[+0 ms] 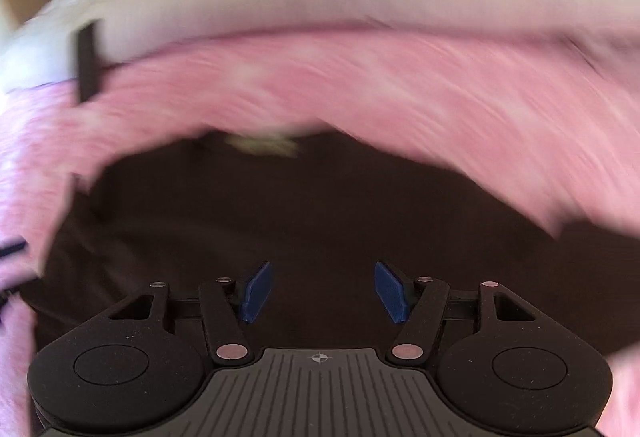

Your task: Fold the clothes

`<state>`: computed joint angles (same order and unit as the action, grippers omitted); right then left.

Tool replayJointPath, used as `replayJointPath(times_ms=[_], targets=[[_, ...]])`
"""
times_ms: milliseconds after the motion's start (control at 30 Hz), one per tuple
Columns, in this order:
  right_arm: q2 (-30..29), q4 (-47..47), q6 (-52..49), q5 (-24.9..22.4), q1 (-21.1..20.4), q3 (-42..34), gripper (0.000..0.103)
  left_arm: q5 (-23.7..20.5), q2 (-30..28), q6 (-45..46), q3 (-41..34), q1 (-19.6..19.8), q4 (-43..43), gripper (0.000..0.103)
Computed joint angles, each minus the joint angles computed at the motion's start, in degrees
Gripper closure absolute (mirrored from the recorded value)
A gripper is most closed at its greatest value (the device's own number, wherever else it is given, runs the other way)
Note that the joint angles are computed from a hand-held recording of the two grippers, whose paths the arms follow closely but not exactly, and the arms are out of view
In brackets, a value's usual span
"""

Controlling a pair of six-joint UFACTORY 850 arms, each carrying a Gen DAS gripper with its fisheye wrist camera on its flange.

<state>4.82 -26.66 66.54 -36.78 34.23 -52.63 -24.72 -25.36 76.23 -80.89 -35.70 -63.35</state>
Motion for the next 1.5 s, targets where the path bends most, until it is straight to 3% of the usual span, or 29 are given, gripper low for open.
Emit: replayJointPath(times_ms=[133,200,367,433,533,633,700,733,767,800,867,967,1033,1100,1167,1300,1400,1500], targets=[[7.4,-2.8,13.6,0.7,-0.7,8.0,0.041,-4.5,-4.7,6.4,-7.3,-0.7,2.2,0.039],[9.6,-4.0,18.8,3.2,-0.5,10.7,0.041,-8.7,-8.0,6.2,-12.9,-1.0,6.7,0.039],[10.7,-6.3,29.3,9.3,0.9,14.2,0.041,-24.1,-19.7,-5.5,-32.9,-2.5,23.6,0.039],[9.8,-11.7,40.7,10.1,2.3,15.4,0.041,-30.2,-24.7,-9.9,-40.5,-3.2,27.1,0.04],[9.8,-22.7,58.6,7.6,5.6,16.4,0.041,-35.5,-30.2,-15.5,-48.6,-4.3,30.9,0.046],[9.2,-30.4,70.7,5.1,7.6,16.6,0.058,-39.4,-34.3,-19.8,-54.7,-4.8,32.1,0.058],[8.6,-31.1,73.9,3.5,8.2,16.5,0.066,-42.4,-36.4,-22.0,-58.2,-4.9,31.5,0.075],[8.3,-31.2,75.3,2.8,8.5,16.5,0.082,-43.6,-37.2,-22.8,-59.6,-5.0,31.5,0.08],[8.0,-31.3,76.4,2.6,8.4,16.6,0.089,-43.0,-36.8,-22.2,-58.8,-5.3,31.8,0.092],[7.8,-31.5,77.5,2.9,8.1,16.6,0.091,-41.8,-35.9,-20.9,-57.4,-5.5,31.7,0.096],[7.2,-30.7,74.7,3.6,6.7,15.6,0.095,-37.6,-32.4,-17.9,-52.1,-5.7,30.5,0.097],[10.0,-32.9,68.6,-2.2,7.4,14.1,0.095,-29.1,-24.8,-10.2,-41.1,-5.5,21.6,0.097],[12.3,-35.2,64.7,-8.2,8.9,13.5,0.095,-24.3,-21.3,-6.4,-35.6,-5.8,15.5,0.091],[13.4,-34.9,59.9,-10.9,9.1,13.5,0.095,-22.0,-20.2,-8.6,-32.9,-6.8,16.5,0.078],[13.2,-31.7,55.8,-10.9,7.9,14.5,0.094,-20.5,-19.3,-11.4,-30.6,-7.8,19.9,0.075],[12.2,-24.3,49.6,-7.6,4.4,16.5,0.094,-14.4,-12.5,-8.9,-20.1,-5.8,15.9,0.07],[10.4,-22.9,46.5,-10.2,5.2,14.9,0.094,-8.7,-9.1,-15.2,-15.9,-3.4,18.6,0.063],[6.0,-21.0,43.6,-17.3,8.4,10.6,0.075,-9.6,-10.8,-27.4,-18.2,-1.3,25.8,0.063]])
